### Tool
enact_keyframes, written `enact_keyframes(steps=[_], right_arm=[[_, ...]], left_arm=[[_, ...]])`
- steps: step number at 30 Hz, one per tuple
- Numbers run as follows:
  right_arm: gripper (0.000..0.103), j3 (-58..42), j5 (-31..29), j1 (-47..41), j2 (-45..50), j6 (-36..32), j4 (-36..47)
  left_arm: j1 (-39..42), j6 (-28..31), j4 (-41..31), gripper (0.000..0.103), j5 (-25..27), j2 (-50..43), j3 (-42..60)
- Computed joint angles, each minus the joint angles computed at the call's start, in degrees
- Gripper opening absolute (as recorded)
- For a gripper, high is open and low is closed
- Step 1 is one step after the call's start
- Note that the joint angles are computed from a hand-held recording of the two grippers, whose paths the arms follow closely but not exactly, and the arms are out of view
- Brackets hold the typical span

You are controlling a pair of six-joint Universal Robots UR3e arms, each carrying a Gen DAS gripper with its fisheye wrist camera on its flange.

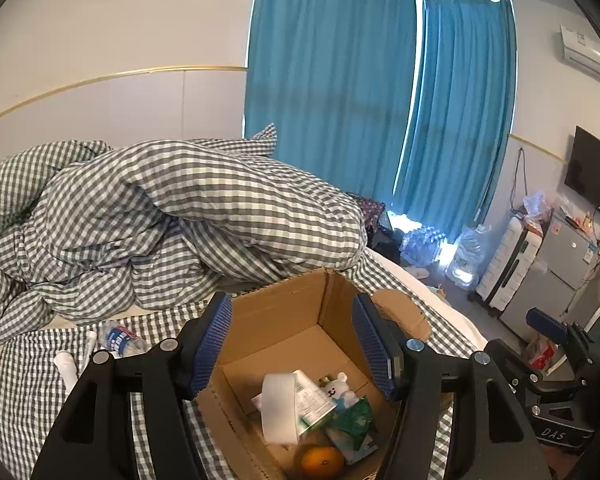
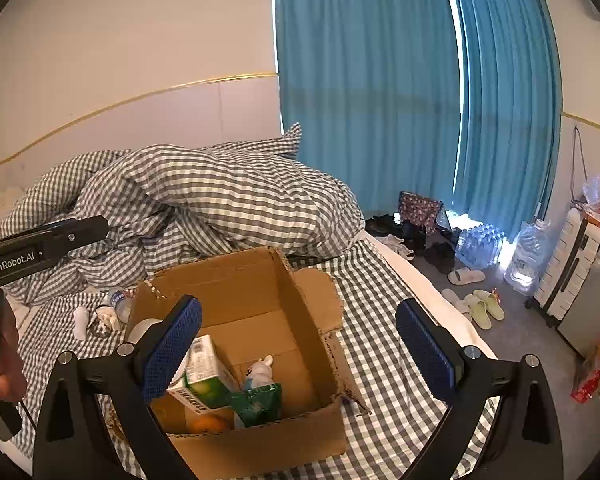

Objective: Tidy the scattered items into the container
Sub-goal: 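Open the right gripper over the box while the left drops the tape roll in, then move both grippers back over the remaining items on the sheet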

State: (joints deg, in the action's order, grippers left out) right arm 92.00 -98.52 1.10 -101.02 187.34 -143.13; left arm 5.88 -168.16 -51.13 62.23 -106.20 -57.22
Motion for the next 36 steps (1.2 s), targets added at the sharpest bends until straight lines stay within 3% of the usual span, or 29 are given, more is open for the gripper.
enact_keyframes(steps=[8, 17, 29, 36], right_arm=[[0.098, -5.11, -3.06, 5.04, 4.45, 1.0, 0.77], [0.098, -17.31, -7.95, 14.21, 14.98, 2.44, 2.03], [0.103, -39.63, -12.42, 25.11, 30.98, 3.61, 7.82], [0.103, -60.09, -13.97, 30.13, 42.98, 3.17, 16.71]], left_arm=[[5.27, 1.68, -0.98, 0.072, -2.89, 2.86, -3.37], [16.16, 4.87, -2.38, 0.079, -7.45, 6.74, -6.6], [32.84, 9.73, -3.67, 0.093, -13.56, 10.42, -9.74], [41.98, 12.21, -6.87, 0.096, -17.99, 9.36, -7.62]])
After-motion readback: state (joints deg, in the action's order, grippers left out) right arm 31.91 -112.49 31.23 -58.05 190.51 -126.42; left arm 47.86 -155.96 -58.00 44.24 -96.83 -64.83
